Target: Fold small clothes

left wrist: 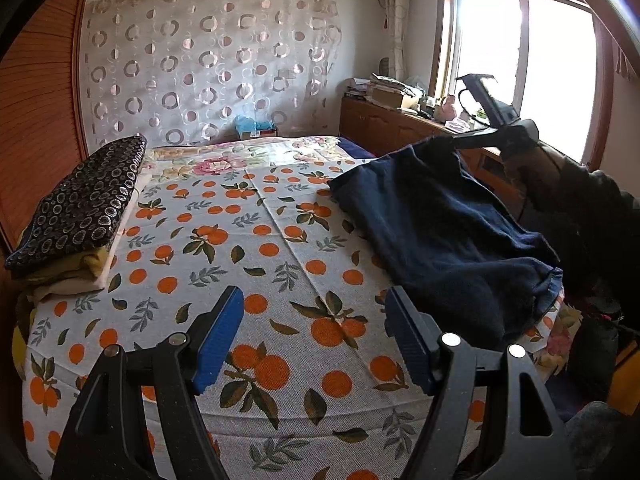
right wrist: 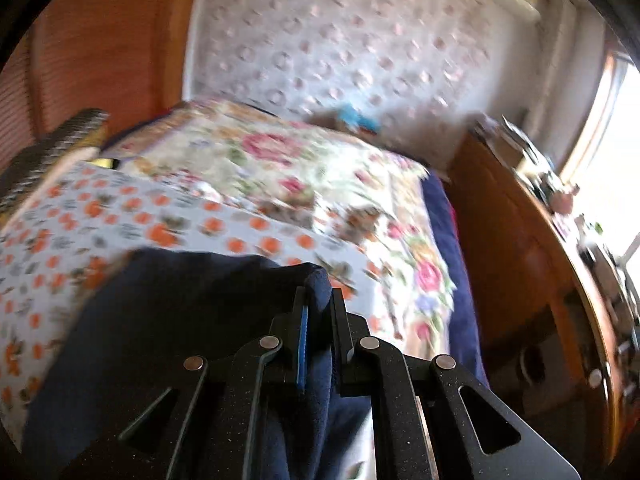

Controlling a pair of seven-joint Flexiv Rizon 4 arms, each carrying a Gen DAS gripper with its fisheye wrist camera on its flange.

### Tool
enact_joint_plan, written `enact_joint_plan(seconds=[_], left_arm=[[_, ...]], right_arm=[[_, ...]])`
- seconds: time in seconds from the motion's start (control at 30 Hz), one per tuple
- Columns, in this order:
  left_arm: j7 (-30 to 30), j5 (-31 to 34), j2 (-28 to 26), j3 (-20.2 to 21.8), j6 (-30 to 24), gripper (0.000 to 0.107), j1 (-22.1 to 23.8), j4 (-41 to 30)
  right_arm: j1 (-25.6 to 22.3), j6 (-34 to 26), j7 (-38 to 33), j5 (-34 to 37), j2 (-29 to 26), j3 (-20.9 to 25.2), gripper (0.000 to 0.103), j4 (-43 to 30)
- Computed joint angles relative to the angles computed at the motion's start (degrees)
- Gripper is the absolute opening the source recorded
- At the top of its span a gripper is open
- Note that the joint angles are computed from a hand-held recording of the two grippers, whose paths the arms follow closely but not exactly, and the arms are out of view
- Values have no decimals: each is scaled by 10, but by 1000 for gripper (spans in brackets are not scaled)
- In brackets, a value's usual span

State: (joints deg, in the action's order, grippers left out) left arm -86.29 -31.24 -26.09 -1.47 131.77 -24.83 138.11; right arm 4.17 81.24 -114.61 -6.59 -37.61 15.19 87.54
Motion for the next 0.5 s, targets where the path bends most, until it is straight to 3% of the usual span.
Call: enact_joint_plan(seconds=[0.03,0.1,0.13,0.17,0.4,0.5], left_arm=[[1,-1,0,0,-2,74,0,0],[3,-4,-1,1,-3,74,-2,-1],[2,-2,-1,0,-5,74,-1,-2],[2,-2,-2,0,-5,74,-2,-3],[1,5,-10,-3,-12,74,-2,-13],[2,5,-14,-2,-16,74,-5,-17]], right_arm=[[21,-1,25,-7,-6,-31,9,-7],[68,10,95,-33,-15,-101,22,-8],[71,11,108,-33,-17,-108,33,-9],[69,3,117,-35,-21,-98,39,-17],[-45,-59,1,16,-34,58,40,-47],[-41,-90,-14,40,-50,54,40,-76]])
